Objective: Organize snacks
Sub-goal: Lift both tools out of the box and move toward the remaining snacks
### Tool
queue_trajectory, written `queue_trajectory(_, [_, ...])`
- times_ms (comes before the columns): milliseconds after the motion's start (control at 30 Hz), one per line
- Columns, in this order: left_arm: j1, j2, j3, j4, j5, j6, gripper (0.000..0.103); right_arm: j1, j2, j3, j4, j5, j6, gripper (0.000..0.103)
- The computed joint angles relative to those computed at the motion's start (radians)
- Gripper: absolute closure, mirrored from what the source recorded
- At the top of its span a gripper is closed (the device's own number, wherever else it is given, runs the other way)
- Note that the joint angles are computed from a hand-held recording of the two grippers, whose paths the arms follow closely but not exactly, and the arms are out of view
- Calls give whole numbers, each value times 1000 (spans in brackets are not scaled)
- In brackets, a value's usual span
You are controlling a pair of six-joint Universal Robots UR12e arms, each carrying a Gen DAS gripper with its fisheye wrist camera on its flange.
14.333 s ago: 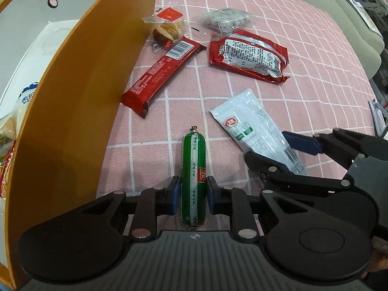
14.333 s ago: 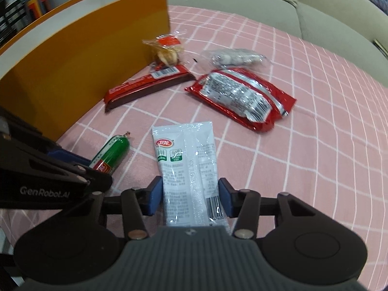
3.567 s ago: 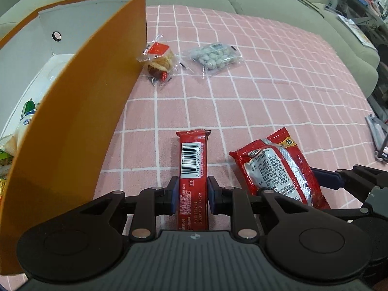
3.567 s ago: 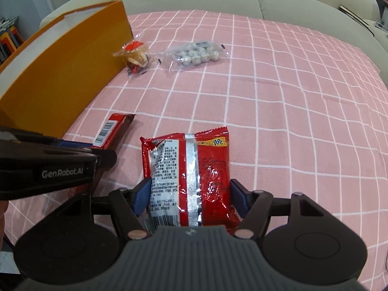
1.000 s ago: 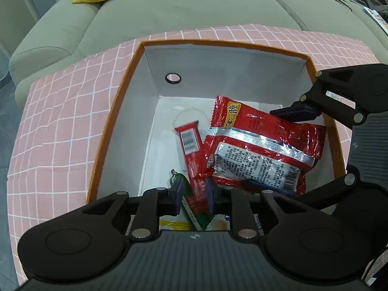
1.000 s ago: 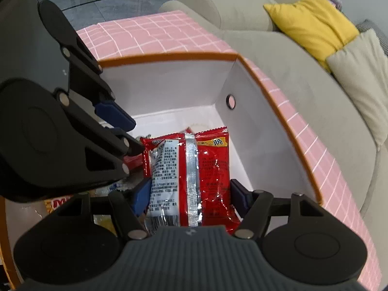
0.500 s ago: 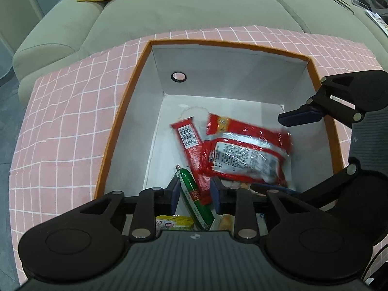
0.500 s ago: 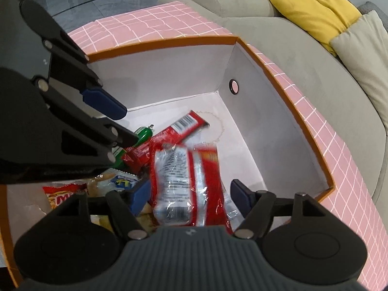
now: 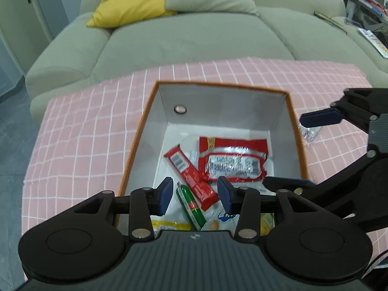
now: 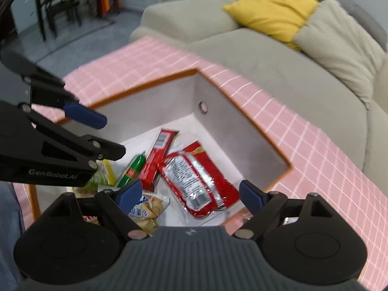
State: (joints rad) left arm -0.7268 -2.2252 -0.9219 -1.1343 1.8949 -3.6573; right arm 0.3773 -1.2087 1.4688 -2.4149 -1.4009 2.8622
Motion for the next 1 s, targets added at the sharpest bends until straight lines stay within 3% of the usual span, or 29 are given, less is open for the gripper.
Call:
queue_trajectory(267, [-37, -3, 15, 65, 126, -15, 52, -24, -81, 94, -145, -22, 152, 16])
queue_trajectory(500, [-84, -18, 15, 222, 295, 28, 41, -36, -143, 191, -262, -77, 229, 11])
queue_trajectory(667, [-99, -21, 18, 306, 289, -34, 30, -50, -192, 264, -313, -90, 322, 11])
queue_trajectory(800, [-114, -35, 34, 343, 298, -26, 31, -57, -228, 320, -354, -125, 398, 11])
queue_trajectory(1000, [-130, -62, 65, 374, 236, 16, 34, -58, -267, 397, -422, -229, 428, 11])
